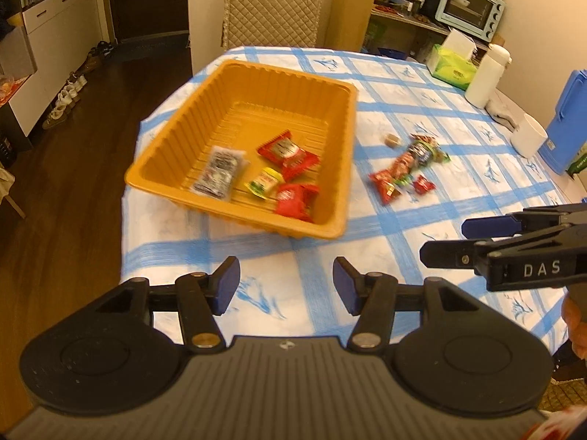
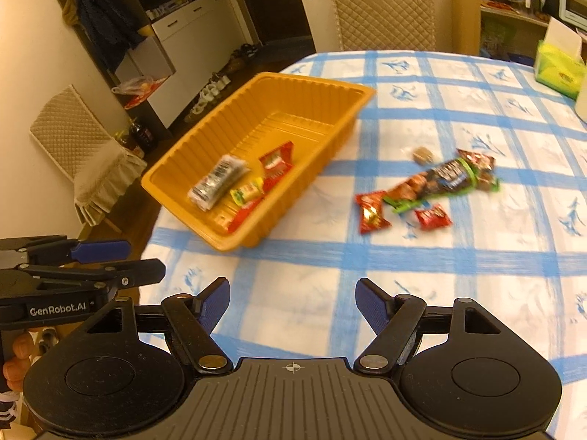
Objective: Organize snacks
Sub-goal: 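Withdraw both open grippers from the tray toward the remaining snacks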
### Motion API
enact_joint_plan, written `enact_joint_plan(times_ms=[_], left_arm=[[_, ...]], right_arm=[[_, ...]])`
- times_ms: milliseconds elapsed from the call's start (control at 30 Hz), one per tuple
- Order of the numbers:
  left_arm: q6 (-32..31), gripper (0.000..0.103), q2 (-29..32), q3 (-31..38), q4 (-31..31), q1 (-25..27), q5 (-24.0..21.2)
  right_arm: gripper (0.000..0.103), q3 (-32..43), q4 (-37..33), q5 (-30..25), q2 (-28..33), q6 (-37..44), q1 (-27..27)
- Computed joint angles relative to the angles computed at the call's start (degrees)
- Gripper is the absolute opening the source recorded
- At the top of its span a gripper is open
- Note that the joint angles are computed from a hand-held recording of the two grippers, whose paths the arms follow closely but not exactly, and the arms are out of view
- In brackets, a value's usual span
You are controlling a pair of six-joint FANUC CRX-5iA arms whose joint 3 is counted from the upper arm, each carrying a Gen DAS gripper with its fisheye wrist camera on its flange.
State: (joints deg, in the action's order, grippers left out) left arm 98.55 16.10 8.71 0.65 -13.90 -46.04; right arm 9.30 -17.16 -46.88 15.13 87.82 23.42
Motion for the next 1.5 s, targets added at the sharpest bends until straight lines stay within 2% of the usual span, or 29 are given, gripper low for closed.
enact_joint_plan(times_ms=[333, 767, 1033, 1233, 1500], left_arm=[[3.4, 0.054, 2.9, 3.3, -1.1, -4.5, -0.9], [8.6, 0.053, 9.8, 11.9, -4.3, -10.0, -2.6], [13.4, 0.051, 14.8, 19.0, -8.8, -12.4, -4.9], [16.2, 0.046, 18.9, 25.2, -11.9, -13.0, -7.7], [17.7, 0.045, 23.4, 31.5, -13.6, -13.2, -11.1]], right_arm=[[0.075, -2.3, -1.5, -1.3, -1.8, 2.7, -4.2], [0.075, -4.2, -2.0, -0.6, -2.4, 5.5, -9.7], [0.075, -3.4, -4.0, 1.9, -0.6, 11.3, -12.2], [0.074, -0.8, -8.0, 2.8, 2.1, 18.2, -13.6], [0.058, 4.6, -12.5, 0.8, 7.0, 25.5, -14.5]])
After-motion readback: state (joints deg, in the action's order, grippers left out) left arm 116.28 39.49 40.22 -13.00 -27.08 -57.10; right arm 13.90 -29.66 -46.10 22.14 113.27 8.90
